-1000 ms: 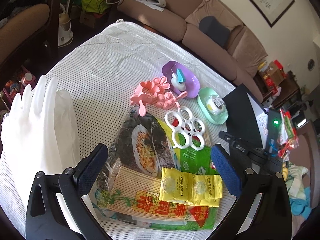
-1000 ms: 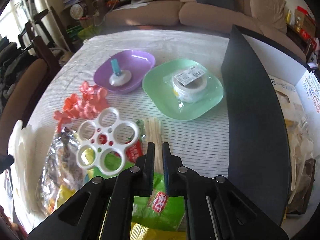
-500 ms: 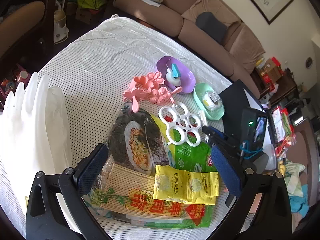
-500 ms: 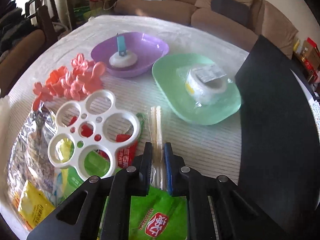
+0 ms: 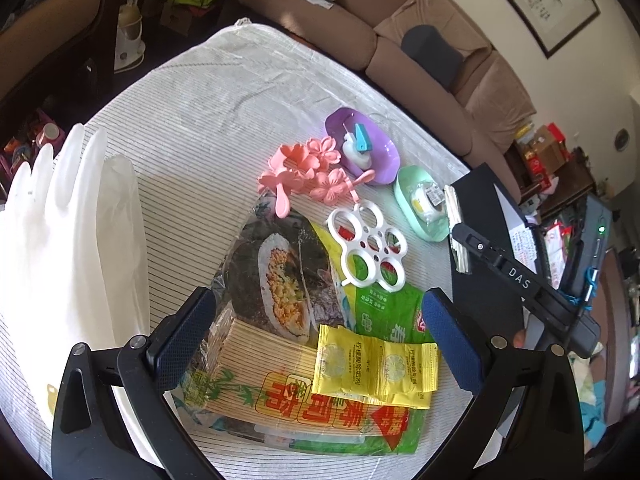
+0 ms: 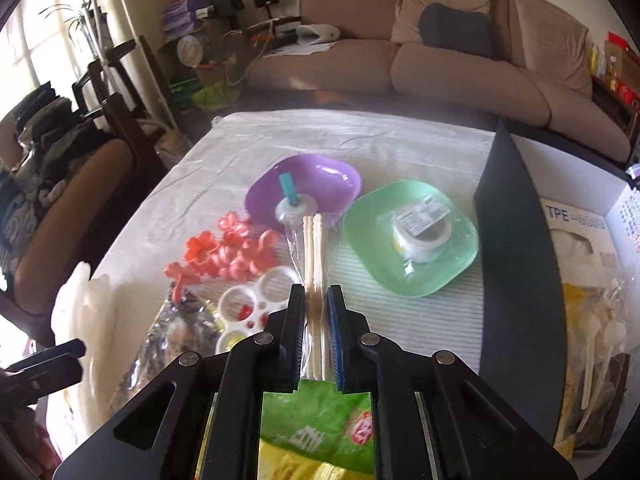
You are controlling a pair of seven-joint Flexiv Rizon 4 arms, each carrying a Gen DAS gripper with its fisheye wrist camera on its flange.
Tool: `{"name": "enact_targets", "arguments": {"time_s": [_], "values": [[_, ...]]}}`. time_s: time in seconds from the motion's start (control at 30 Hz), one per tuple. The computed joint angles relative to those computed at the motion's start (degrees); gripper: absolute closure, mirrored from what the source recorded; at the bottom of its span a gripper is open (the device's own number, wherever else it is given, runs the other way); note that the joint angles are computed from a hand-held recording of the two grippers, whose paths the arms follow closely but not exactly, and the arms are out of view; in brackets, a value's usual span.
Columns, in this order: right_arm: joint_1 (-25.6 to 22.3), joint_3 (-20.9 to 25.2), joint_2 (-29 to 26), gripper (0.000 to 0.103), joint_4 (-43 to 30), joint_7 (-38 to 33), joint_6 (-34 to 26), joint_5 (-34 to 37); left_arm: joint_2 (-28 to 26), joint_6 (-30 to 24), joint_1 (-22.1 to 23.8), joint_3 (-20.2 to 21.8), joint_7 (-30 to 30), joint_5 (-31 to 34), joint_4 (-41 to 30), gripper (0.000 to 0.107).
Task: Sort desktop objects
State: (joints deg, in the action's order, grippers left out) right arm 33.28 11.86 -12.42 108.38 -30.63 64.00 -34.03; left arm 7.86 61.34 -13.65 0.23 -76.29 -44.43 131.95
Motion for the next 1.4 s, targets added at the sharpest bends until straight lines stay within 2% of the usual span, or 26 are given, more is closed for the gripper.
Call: {"name": "enact_targets", "arguments": {"time_s": [0.2,0.37,0.57,0.63,0.73,0.8,0.83,0.87,0.93,0.97,1.03,1.1,1.3,1.33,1.37,1.4], "values": [[0.1,1.5,-2.8,0.092,-1.6,-2.4,2.8,6.5,-0.3,-1.3,0.1,-0.4,-0.3,2.2,-0.6,0.004],[1.7,0.9,-5.6,0.092,-4.8,-3.6,3.9,7.9,-0.5,-2.1,0.7,-0.2,-1.9,4.3,-0.7,0.004],[3.4,-1.7,-9.1,0.092,-10.2,-3.3,0.4,6.9,-0.6,-2.8,1.1,-0.3,-2.3,6.5,-0.8,0.004],[2.0,-0.1,-10.2,0.092,-11.9,-3.8,-0.9,11.3,-0.8,-3.0,1.3,-0.3,-2.8,7.1,-1.0,0.004],[-1.6,6.0,-12.1,0.089,-14.8,-12.8,-4.9,22.1,-1.1,-3.3,1.6,-0.2,-3.2,7.1,-1.2,0.004],[-1.0,6.2,-11.9,0.088,-14.4,-16.4,-6.2,23.6,-1.1,-3.4,1.5,-0.3,-3.2,7.1,-1.1,0.004],[0.0,4.9,-11.3,0.083,-13.4,-16.0,-5.0,22.7,-1.1,-3.5,1.5,-0.4,-3.2,7.4,-1.1,0.004],[1.2,3.0,-10.6,0.065,-12.1,-14.5,-2.6,20.7,-1.1,-3.5,1.5,-0.5,-3.2,7.9,-1.1,0.004],[3.8,-2.1,-9.7,0.038,-10.2,-8.3,2.4,14.8,-1.0,-3.7,1.4,-0.6,-3.5,9.1,-1.1,0.004],[4.6,-4.4,-9.8,0.038,-10.1,-4.9,5.2,11.8,-0.9,-3.9,1.4,-0.7,-3.7,9.6,-1.1,0.004],[5.4,-7.4,-11.3,0.038,-12.4,-1.0,6.7,7.2,-0.9,-4.0,1.4,-0.7,-3.9,10.2,-1.1,0.004],[5.4,-7.8,-15.0,0.038,-18.8,-3.0,0.6,4.2,-1.1,-3.9,1.5,-0.7,-4.3,11.1,-1.3,0.004],[6.0,-6.1,-26.7,0.041,-36.7,-15.8,-18.4,5.3,-1.9,-3.0,1.4,-0.9,-5.0,10.9,-1.9,0.004],[6.2,-6.0,-28.0,0.047,-38.4,-17.6,-20.5,5.8,-2.1,-3.0,1.4,-1.0,-5.0,11.0,-2.0,0.004],[6.3,-6.0,-29.0,0.066,-39.5,-19.0,-21.6,6.4,-2.4,-3.1,1.4,-1.0,-5.0,10.8,-2.2,0.004],[6.3,-6.1,-29.1,0.073,-39.2,-19.3,-20.6,6.9,-2.6,-3.2,1.4,-1.1,-4.9,10.7,-2.3,0.004]]}}
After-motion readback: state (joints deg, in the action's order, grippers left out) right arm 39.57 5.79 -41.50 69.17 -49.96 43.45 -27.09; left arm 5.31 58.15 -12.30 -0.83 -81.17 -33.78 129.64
